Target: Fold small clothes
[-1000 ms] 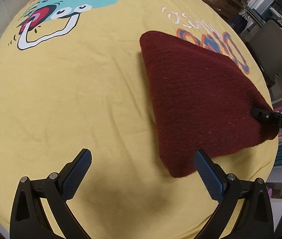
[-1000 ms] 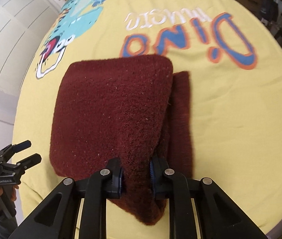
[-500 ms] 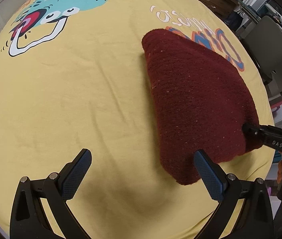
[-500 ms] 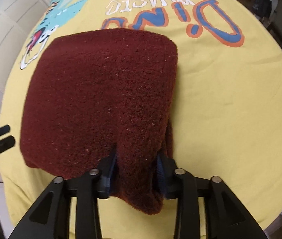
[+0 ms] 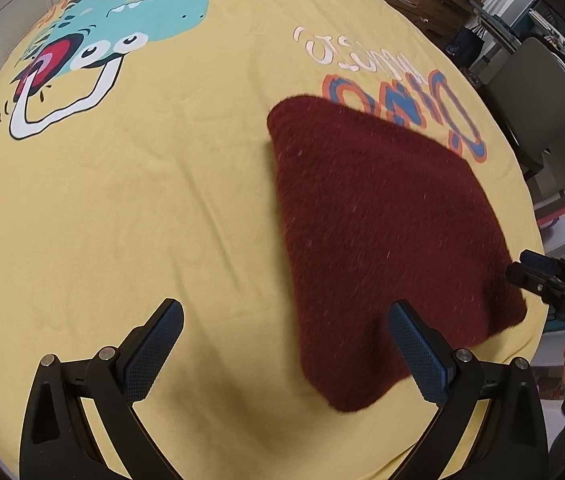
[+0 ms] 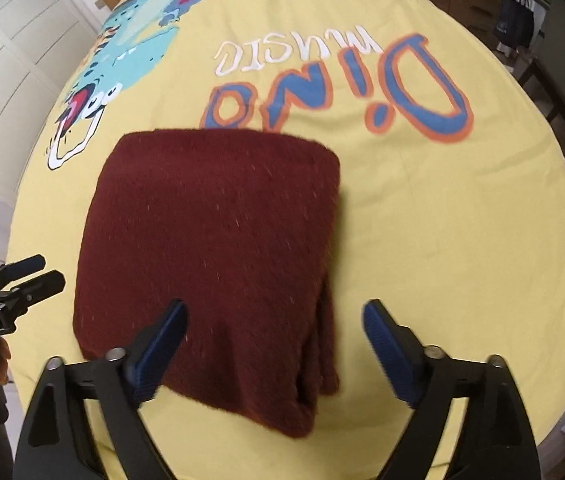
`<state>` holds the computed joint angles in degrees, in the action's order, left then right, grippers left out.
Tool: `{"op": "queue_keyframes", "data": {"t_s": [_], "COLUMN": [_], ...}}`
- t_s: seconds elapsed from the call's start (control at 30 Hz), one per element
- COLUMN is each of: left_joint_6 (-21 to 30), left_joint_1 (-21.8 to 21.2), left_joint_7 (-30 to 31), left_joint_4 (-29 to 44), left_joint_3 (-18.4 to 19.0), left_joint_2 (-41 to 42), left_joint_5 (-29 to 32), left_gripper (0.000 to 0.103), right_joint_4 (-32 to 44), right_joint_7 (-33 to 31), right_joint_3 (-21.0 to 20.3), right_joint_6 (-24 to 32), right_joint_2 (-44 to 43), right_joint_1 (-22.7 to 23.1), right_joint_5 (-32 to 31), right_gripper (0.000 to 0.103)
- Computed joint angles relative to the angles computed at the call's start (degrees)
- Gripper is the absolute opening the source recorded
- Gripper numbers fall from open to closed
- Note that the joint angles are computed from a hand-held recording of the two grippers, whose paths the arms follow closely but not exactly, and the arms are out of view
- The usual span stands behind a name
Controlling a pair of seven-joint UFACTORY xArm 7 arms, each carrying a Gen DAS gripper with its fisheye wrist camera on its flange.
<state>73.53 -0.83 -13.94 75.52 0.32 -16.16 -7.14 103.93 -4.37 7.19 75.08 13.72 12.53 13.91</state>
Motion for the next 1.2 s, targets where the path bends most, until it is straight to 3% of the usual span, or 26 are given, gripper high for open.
{"op": "queue_keyframes", "data": {"t_s": [0.03,0.13,0.3,0.4,0.5,0.73,0.8,0.83,0.9,1.07,1.2], "left_joint_6": [-0.20,-0.13,-0.17,-0.32,-4.05,-9.03,-9.47,-9.58,-9.35,-9.63,-8.80], "left_joint_1": [-0.10,-0.56,-1.26,-1.73,-2.12,-2.28,-2.37,-2.46,-2.52,-2.44,-2.52], "left_joint_7": [-0.28,-0.75,-2.39,-3.60,-3.64,-1.24,0.03,0.79,1.45,3.90,6.51], "left_joint_4": [0.98,3.70,5.95,4.54,0.10,-6.21,-6.66,-6.89,-6.54,-6.70,-5.27], "left_joint_3": [0.02,0.17,-1.07,-1.73,-1.97,-1.03,-0.66,-0.54,-0.87,-0.25,0.02], "left_joint_2": [1.20,4.95,10.09,11.21,9.49,6.49,6.11,5.77,5.73,4.97,4.21], "left_joint_5": [-0.53,-3.20,-2.49,-0.54,0.09,-3.23,-5.25,-6.11,-5.12,-7.49,-7.88], "left_gripper": [0.101,0.101,0.101,0.102,0.103,0.100,0.087,0.078,0.073,0.052,0.047], "right_joint_4": [1.31,4.55,0.60,-3.19,-6.19,-9.83,-9.58,-9.68,-8.91,-6.86,-5.29], "right_joint_7": [0.08,1.11,1.95,1.13,-0.61,-2.86,-2.26,-2.69,-2.84,-1.03,-0.30], "right_joint_3": [0.21,0.69,0.31,0.59,0.84,1.26,1.41,1.57,1.70,1.71,1.69], "right_joint_6": [0.45,2.10,-0.02,-1.41,-3.41,-5.76,-5.11,-4.92,-4.28,-3.36,-3.41], "right_joint_2": [1.26,4.97,5.31,4.41,3.76,3.21,3.64,3.63,3.84,3.70,2.05], "right_joint_1": [0.37,0.98,1.43,-0.29,-1.32,-2.56,-3.01,-3.38,-3.25,-2.23,-1.28], "right_joint_5": [-0.28,0.46,-0.90,2.94,5.65,10.98,13.00,14.29,14.59,13.51,11.59], "right_gripper": [0.103,0.103,0.103,0.103,0.103,0.102,0.095,0.085,0.080,0.050,0.043]}}
